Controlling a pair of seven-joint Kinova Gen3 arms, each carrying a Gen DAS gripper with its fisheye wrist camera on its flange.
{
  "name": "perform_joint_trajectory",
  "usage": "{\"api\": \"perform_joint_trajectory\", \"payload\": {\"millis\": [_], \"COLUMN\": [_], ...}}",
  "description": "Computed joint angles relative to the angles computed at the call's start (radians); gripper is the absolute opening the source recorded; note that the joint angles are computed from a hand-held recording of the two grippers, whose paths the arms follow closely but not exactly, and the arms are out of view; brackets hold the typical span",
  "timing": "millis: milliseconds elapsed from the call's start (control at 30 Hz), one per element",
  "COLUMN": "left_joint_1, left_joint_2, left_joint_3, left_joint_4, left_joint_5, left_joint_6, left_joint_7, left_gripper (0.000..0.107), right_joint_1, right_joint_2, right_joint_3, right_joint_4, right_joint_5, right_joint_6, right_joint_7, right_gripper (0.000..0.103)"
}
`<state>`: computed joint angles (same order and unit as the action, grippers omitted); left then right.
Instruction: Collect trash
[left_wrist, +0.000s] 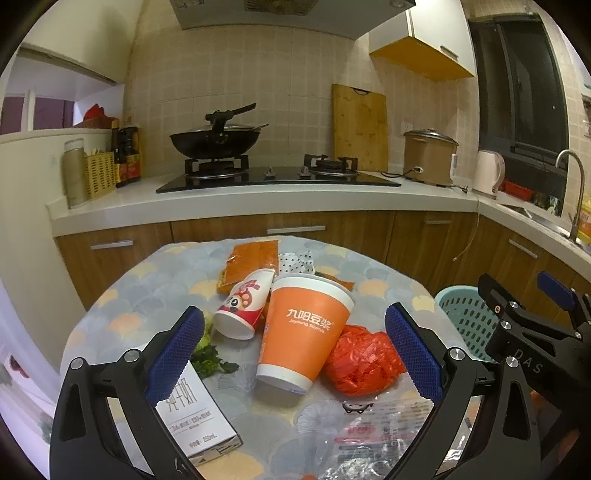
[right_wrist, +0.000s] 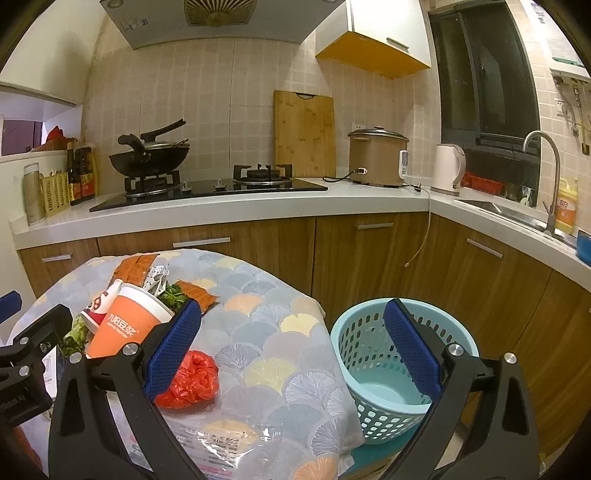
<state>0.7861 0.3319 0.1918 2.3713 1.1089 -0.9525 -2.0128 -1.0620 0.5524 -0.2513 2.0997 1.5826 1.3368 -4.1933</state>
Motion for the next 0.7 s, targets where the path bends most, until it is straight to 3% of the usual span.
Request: {"api": "perform_joint_trajectory", "payload": {"millis": [700], "left_joint_1": [0.009], "left_joint_2": [-0.015], "left_joint_3": [0.008], "left_joint_4": [0.036], "left_joint_5": [-0.006], "left_joint_6": [-0.038], "left_joint_7": [0.048], "left_gripper": [0.095], "right_joint_1": [-0.005], "right_joint_2": [-0.006], "right_joint_3": [-0.011], "right_joint_4": [0.02], "right_joint_5": [0.003], "right_joint_6": [0.011], "right_joint_7": [-0.022], "right_gripper": [0.095]}}
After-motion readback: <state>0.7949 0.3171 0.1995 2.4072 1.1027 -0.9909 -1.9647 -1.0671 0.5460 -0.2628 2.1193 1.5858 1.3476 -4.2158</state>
